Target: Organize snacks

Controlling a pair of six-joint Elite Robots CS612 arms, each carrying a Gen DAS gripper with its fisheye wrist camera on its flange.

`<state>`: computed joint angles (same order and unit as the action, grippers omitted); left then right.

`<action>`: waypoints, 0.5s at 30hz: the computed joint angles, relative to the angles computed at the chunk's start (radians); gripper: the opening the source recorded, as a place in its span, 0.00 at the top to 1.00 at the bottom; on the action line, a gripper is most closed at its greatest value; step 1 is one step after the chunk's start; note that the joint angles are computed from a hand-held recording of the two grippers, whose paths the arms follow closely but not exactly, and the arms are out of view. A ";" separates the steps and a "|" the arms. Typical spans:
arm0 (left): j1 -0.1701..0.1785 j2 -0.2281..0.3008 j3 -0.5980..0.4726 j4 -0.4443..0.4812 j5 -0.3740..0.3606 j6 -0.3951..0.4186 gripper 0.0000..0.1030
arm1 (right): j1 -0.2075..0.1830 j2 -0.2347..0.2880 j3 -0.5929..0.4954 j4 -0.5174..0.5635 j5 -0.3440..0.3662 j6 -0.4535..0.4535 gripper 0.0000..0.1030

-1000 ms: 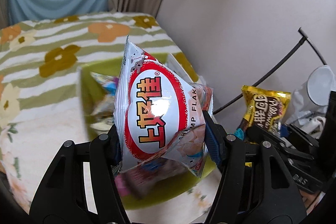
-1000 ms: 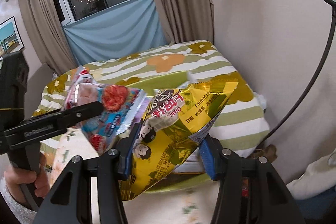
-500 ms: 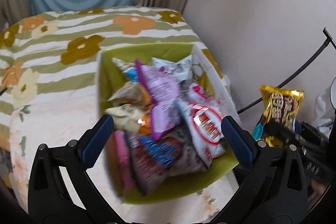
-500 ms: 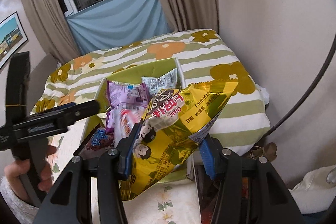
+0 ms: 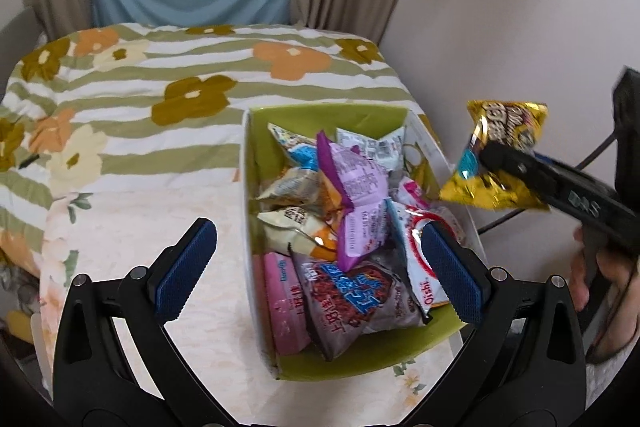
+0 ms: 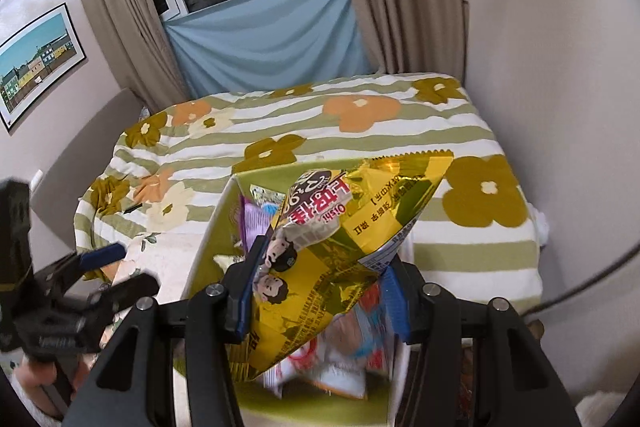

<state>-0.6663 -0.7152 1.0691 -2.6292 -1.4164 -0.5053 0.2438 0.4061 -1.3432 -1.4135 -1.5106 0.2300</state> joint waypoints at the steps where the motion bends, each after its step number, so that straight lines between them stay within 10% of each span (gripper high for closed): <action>1: 0.000 0.002 -0.003 0.006 0.006 -0.003 0.01 | -0.001 -0.007 0.019 -0.006 -0.003 -0.009 0.53; 7: 0.000 0.002 0.002 0.040 0.046 -0.045 0.01 | -0.007 -0.036 0.124 -0.016 -0.001 -0.052 0.51; 11: -0.001 -0.012 0.032 0.038 0.058 -0.064 0.01 | -0.006 -0.029 0.131 -0.016 -0.004 -0.055 0.11; 15: -0.001 -0.030 0.066 0.023 0.068 -0.068 0.01 | -0.002 -0.010 0.087 -0.008 -0.009 -0.052 0.11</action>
